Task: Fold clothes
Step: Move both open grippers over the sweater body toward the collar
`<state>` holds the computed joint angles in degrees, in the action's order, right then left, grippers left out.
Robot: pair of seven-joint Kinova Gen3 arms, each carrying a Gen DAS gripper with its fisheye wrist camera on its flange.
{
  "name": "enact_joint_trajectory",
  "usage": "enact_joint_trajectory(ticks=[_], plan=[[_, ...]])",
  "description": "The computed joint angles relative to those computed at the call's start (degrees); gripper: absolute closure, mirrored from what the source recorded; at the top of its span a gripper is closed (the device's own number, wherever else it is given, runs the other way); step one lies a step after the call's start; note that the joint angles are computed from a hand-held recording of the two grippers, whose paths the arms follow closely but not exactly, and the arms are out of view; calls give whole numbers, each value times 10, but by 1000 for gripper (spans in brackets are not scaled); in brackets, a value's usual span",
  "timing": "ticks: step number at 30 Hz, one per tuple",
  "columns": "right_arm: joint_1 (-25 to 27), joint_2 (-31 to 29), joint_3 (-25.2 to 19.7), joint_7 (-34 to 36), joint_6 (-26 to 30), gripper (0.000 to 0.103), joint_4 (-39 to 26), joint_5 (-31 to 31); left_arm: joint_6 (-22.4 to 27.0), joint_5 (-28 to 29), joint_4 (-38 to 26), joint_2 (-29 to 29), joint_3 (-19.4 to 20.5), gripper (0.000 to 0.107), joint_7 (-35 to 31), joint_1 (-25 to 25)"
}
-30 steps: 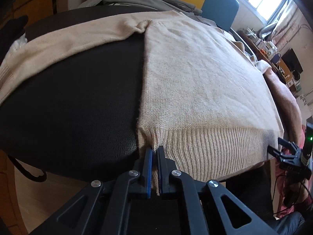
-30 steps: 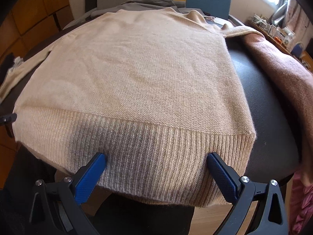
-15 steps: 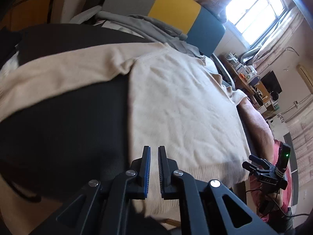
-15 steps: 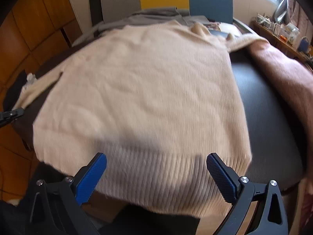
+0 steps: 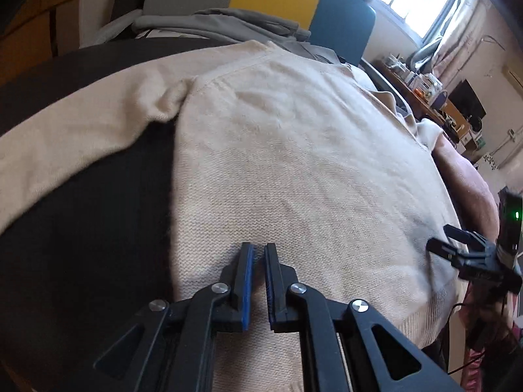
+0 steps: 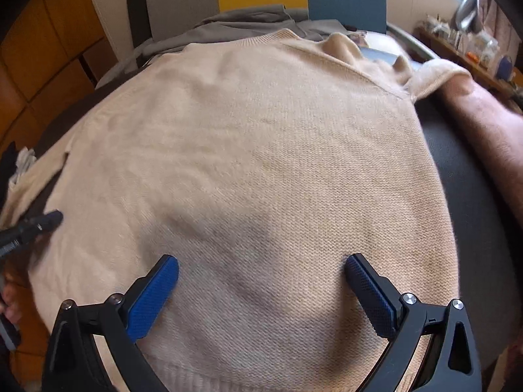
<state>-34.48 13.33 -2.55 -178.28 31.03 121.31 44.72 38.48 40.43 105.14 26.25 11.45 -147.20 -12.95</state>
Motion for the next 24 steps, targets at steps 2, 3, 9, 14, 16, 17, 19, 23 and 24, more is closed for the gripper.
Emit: enact_joint_trajectory(ticks=[2, 3, 9, 14, 16, 17, 19, 23, 24], plan=[[-14, 5, -4, -18, 15, 0, 1, 13, 7, 4, -4, 4, -1, 101, 5, -4], [-20, 7, -6, -29, 22, 0, 1, 19, 2, 3, -3, 4, -1, 101, 1, -2], [-21, 14, -20, -11, 47, 0, -12, -6, -23, -2, 3, 4, 3, 101, -12, 1], [-26, 10, -19, -14, 49, 0, -8, -8, -17, -2, -8, 15, 7, 102, -12, -8], [-27, 10, -19, -16, 49, 0, -8, -7, -13, -13, -18, 16, 0, 102, 13, 5], [-26, 10, -19, -15, 48, 0, -8, -6, -3, -21, -27, 17, -6, 102, 35, 13], [-35, 2, 0, -10, 23, 0, 6, 1, 16, -36, -45, 20, -14, 102, 78, 26], [-1, -30, 3, 18, -51, 0, 43, 5, -8, -23, -39, -12, 3, 101, 81, 19], [26, -48, -8, 21, -74, 0, 56, 0, -12, -8, -35, -20, 13, 99, 63, 11]])
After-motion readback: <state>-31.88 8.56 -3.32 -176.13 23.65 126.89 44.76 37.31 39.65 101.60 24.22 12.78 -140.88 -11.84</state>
